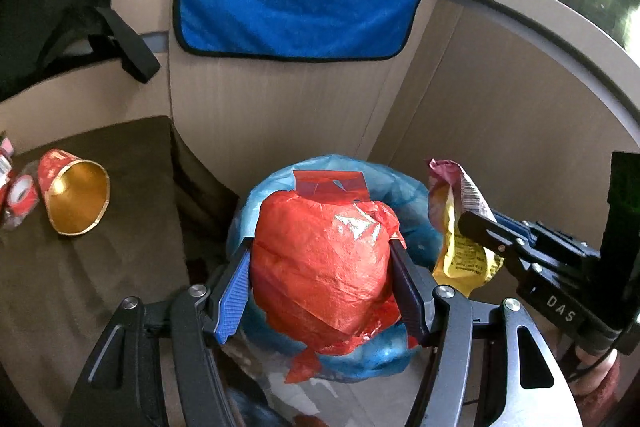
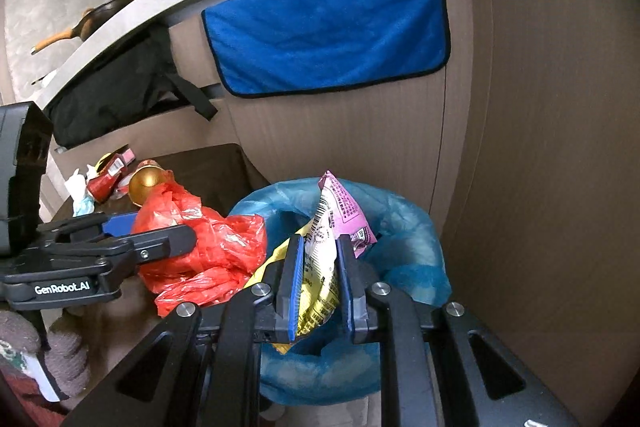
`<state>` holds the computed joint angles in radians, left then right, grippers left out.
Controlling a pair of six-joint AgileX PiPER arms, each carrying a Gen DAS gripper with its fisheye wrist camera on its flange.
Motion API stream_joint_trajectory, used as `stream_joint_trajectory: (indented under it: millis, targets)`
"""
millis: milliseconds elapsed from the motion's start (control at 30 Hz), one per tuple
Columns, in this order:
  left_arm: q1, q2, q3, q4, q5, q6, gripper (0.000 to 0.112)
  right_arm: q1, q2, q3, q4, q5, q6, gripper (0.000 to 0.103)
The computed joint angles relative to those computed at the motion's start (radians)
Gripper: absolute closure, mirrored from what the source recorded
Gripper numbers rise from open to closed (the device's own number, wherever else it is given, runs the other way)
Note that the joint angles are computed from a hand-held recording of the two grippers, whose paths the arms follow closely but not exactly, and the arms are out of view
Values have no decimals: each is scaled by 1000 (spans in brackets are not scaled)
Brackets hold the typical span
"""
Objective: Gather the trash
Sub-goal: 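Carry the red bag and wrapper over the blue bin and open both tools, then move both tools back over the table toward the remaining trash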
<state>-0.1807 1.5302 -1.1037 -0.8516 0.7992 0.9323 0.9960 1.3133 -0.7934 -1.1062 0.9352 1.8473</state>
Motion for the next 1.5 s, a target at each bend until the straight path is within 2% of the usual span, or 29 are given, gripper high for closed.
stream_joint_trajectory:
  millis: [367,467,600,667,767,1000,1133,1333,1500]
  targets:
    - [-33,126,-95,50,11,-88,48,-97,16,27,20,-101,-2,85]
    - [-24,164,-132,44,51,-104,48,-114,25,34,13,-122,11,82]
    - [10,241,-221,-2,180,-120,44,-111,32,38,-8,-106,49,73]
    - [22,256,-235,-20,207,-121,41,-102,28,39,-17,-97,63,61]
    - [38,260,-239,-43,217,-116,38,-78,18,39,-30,-62,90,49]
    - [82,257,-266,-75,297,-89,33,-52,-3,32,-16,-11,86,48]
    - [104,207,-245,-47,271,-75,33,-42,-1,27,-12,0,83,48]
    - [176,90,-156,-5,174,-8,33,-10,7,5,-9,29,71,48]
    - [327,37,-153,-20,202,49,33,34,46,-73,-17,46,34,48]
